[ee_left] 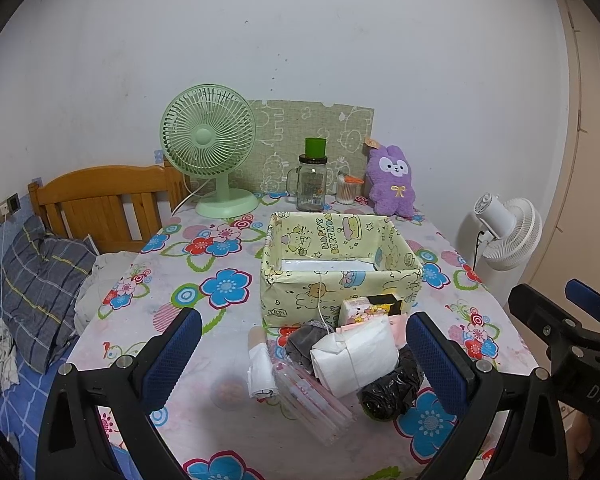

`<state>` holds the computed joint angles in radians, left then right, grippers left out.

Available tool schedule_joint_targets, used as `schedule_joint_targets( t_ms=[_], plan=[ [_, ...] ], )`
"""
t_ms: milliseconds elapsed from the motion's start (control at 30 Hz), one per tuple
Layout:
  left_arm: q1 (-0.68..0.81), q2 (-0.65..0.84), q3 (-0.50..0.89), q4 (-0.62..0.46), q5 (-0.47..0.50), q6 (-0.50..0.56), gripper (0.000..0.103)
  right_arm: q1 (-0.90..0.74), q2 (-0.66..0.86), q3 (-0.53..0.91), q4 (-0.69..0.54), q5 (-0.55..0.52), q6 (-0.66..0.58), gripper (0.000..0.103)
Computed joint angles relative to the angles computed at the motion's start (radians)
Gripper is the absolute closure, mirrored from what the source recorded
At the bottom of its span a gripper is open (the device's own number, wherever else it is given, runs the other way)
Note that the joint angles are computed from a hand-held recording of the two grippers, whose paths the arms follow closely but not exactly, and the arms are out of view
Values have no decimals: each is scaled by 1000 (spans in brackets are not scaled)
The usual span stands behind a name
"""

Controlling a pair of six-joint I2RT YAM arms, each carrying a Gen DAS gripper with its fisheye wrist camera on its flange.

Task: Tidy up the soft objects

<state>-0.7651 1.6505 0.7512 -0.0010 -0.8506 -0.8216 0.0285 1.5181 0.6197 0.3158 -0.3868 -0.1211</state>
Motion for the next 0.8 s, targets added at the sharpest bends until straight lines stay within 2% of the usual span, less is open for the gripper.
schedule_joint_targets(
  t_ms=[367, 600, 800],
  plan=[
    [1, 1, 7, -14, 5, -5, 1, -2, -5, -2, -2, -7, 4, 0],
    [14, 16, 14, -1, 37, 5, 8, 3, -8, -5, -2, -16, 4, 1],
    [29, 45, 20, 29, 60, 32, 14, 16, 34, 29, -15, -14, 0, 6]
  ],
)
